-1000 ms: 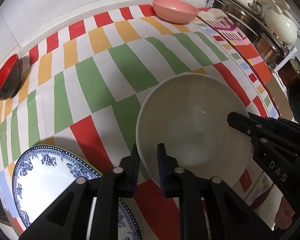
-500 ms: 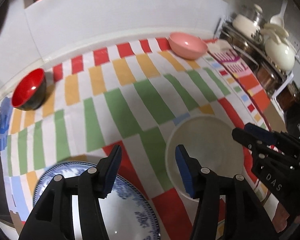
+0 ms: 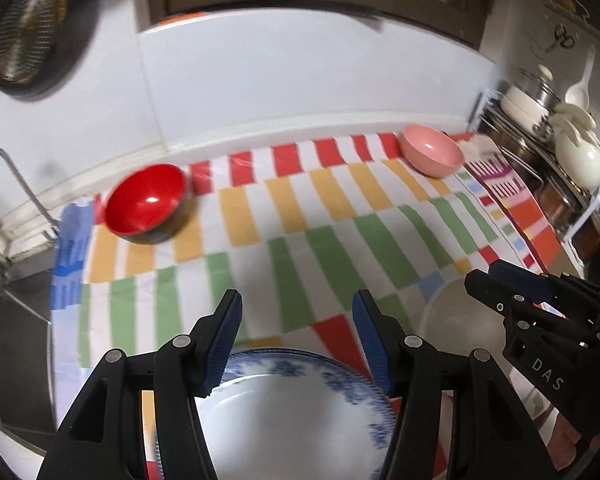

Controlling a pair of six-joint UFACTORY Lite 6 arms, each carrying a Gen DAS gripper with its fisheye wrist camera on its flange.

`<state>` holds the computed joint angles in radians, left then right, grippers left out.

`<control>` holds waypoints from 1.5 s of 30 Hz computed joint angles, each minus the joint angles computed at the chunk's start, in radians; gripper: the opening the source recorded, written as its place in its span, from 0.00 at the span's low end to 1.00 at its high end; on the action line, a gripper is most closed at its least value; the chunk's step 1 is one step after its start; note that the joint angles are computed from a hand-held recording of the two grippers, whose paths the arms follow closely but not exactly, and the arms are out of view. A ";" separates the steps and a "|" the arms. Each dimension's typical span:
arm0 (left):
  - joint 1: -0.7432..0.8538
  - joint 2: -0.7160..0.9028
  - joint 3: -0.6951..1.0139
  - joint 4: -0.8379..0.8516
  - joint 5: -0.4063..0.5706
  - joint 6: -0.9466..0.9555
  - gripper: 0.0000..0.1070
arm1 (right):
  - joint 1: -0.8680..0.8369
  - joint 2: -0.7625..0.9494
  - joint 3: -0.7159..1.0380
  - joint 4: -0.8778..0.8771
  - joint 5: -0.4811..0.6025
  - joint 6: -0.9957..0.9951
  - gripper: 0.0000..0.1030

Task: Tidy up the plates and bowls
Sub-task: 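Move both grippers toward the red-and-black bowl by the sink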

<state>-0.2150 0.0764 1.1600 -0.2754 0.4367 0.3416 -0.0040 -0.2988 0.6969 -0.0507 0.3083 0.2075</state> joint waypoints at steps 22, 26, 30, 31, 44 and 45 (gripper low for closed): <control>0.345 0.145 0.245 -0.151 0.065 0.241 0.60 | 0.327 0.385 0.483 -0.266 0.046 0.360 0.27; 0.378 0.221 0.334 -0.138 0.071 0.233 0.61 | 0.350 0.490 0.612 -0.228 0.060 0.314 0.27; 0.401 0.312 0.435 -0.111 0.074 0.212 0.61 | 0.366 0.603 0.753 -0.206 0.087 0.285 0.27; 0.405 0.334 0.459 -0.104 0.076 0.208 0.61 | 0.369 0.632 0.790 -0.200 0.095 0.276 0.27; 0.424 0.748 0.945 0.025 0.172 0.088 0.61 | 0.381 1.092 1.389 -0.108 0.273 0.155 0.27; 0.423 0.791 1.001 0.042 0.189 0.070 0.61 | 0.379 1.127 1.438 -0.104 0.290 0.149 0.27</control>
<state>0.2080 0.8673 2.1614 -0.2331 0.6260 0.4119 0.3752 0.8284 2.1348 -0.1543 0.5981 0.3565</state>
